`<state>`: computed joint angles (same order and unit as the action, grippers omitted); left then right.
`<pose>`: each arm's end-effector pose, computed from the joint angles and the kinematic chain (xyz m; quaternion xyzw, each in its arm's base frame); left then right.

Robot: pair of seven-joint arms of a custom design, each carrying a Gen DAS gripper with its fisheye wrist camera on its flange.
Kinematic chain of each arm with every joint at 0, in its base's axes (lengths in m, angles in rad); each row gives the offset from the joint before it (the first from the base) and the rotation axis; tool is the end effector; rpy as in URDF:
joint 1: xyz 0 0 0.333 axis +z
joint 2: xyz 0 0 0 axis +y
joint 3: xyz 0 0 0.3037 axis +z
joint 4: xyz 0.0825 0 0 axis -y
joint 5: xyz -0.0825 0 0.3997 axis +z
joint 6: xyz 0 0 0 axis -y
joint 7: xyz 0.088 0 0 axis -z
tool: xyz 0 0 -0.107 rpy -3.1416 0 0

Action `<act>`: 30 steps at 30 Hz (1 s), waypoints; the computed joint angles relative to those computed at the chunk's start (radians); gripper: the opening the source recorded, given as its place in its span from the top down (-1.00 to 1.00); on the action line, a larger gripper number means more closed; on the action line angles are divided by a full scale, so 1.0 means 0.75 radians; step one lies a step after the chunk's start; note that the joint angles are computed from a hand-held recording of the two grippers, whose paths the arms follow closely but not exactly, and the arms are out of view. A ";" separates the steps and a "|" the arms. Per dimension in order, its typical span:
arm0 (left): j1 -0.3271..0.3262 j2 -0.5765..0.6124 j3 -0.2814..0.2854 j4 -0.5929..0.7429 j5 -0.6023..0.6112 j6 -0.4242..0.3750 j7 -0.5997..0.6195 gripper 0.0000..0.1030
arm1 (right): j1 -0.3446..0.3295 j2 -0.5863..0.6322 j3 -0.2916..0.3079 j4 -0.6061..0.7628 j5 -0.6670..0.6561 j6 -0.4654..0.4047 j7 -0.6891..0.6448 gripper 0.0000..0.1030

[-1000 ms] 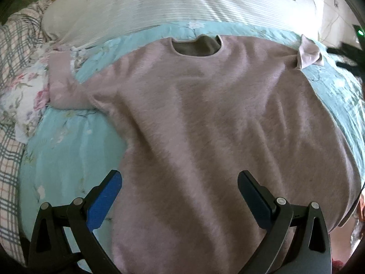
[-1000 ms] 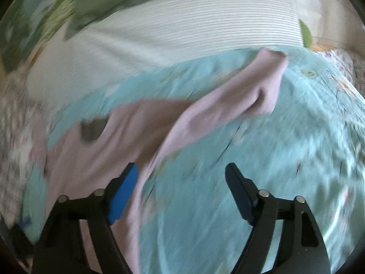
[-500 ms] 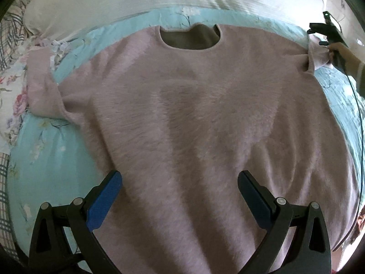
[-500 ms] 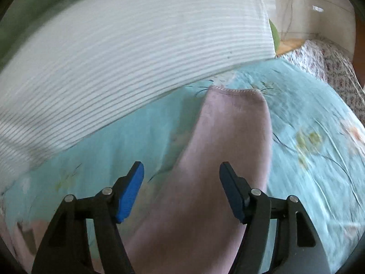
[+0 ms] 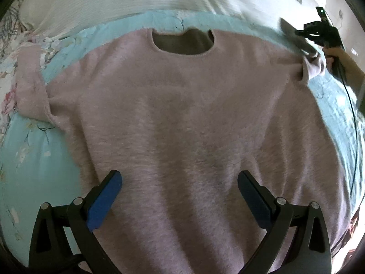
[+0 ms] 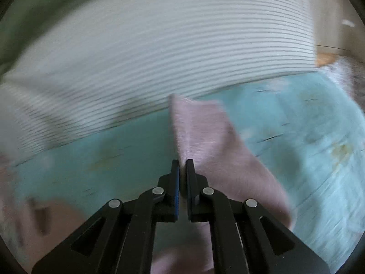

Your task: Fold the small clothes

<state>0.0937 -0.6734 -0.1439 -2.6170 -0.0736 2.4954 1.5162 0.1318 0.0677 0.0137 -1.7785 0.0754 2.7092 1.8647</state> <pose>0.4089 -0.0229 0.5054 -0.6997 0.6611 -0.1888 0.1942 0.6420 0.0911 0.5983 -0.5738 0.7038 -0.1995 0.3684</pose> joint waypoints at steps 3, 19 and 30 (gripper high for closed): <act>0.000 -0.056 0.024 -0.027 -0.020 0.007 0.003 -0.97 | 0.056 -0.062 0.091 -0.052 0.442 0.026 -0.347 0.89; 0.080 -0.163 0.210 -0.076 -0.208 0.043 0.084 -0.97 | 0.406 0.337 0.333 0.368 0.823 -0.157 -0.699 0.89; -0.018 0.242 0.404 0.222 -0.588 0.062 0.425 -0.97 | 0.329 0.102 0.364 0.022 1.114 -0.108 -0.861 -0.11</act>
<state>0.0802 -0.4920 0.1594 -2.4508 -0.5145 2.5418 1.8347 0.3787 0.1440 0.2864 -1.7619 0.9110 2.6282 1.2186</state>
